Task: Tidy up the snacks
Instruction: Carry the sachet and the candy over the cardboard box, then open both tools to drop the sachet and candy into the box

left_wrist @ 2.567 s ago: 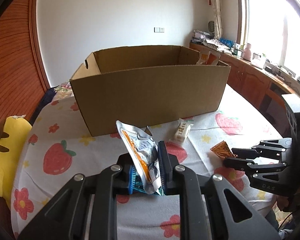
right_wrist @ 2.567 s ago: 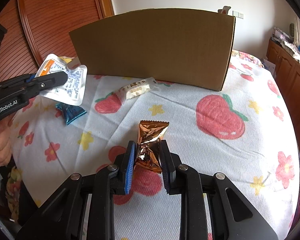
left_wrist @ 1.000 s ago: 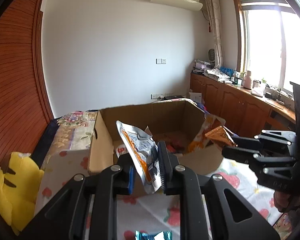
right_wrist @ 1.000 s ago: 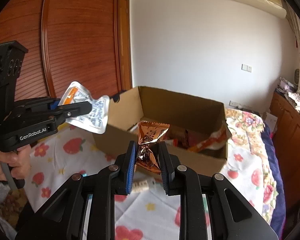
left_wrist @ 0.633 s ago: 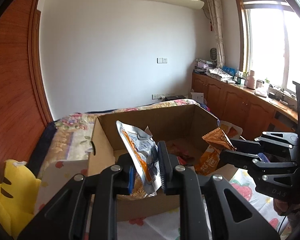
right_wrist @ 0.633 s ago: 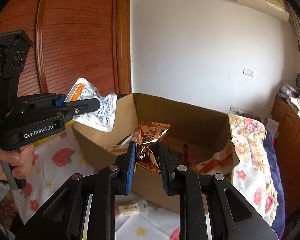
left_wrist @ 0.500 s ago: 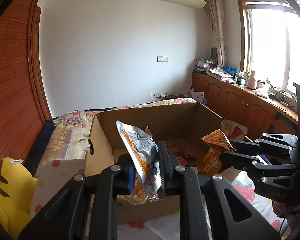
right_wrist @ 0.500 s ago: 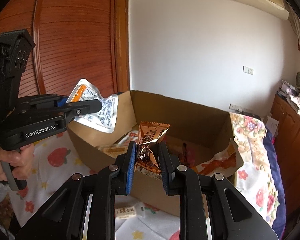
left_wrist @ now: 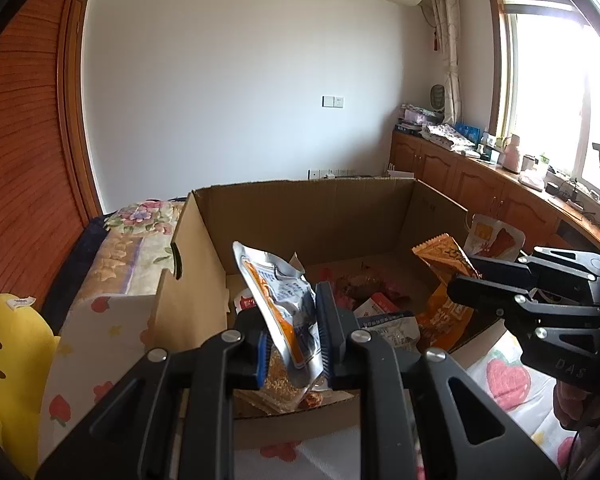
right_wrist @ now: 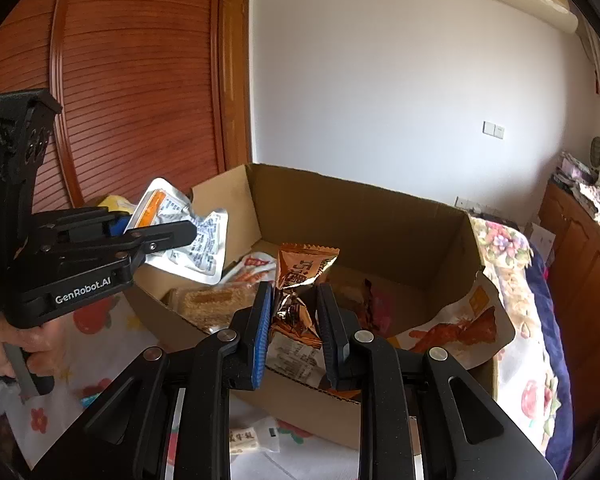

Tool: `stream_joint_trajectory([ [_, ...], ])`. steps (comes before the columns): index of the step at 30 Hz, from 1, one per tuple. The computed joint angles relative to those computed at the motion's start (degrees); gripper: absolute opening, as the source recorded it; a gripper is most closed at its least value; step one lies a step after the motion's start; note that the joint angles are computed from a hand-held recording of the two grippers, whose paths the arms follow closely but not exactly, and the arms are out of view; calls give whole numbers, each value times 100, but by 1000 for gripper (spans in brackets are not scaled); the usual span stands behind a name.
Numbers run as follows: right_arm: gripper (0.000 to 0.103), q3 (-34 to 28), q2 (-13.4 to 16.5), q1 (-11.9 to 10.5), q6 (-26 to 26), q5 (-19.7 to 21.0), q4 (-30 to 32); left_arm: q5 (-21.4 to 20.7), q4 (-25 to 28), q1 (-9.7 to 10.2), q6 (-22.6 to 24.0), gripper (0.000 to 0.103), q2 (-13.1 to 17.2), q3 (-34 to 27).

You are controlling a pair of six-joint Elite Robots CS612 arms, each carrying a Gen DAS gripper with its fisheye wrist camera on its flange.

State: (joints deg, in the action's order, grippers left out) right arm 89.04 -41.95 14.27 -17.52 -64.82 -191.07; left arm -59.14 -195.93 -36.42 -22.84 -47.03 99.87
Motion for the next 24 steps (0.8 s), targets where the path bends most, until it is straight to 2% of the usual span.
stream_joint_trajectory([
  [5, 21, -32, 13, 8, 10, -28, 57, 15, 51, -8, 2, 19, 25, -20],
  [8, 22, -73, 34, 10, 9, -38, 114, 108, 123, -16, -11, 32, 44, -58],
  [13, 24, -85, 58, 6, 100, -28, 91, 14, 179, 4, -61, 33, 49, -66],
  [24, 24, -79, 55, 13, 87, -66, 98, 103, 121, -26, -57, 35, 26, 7],
])
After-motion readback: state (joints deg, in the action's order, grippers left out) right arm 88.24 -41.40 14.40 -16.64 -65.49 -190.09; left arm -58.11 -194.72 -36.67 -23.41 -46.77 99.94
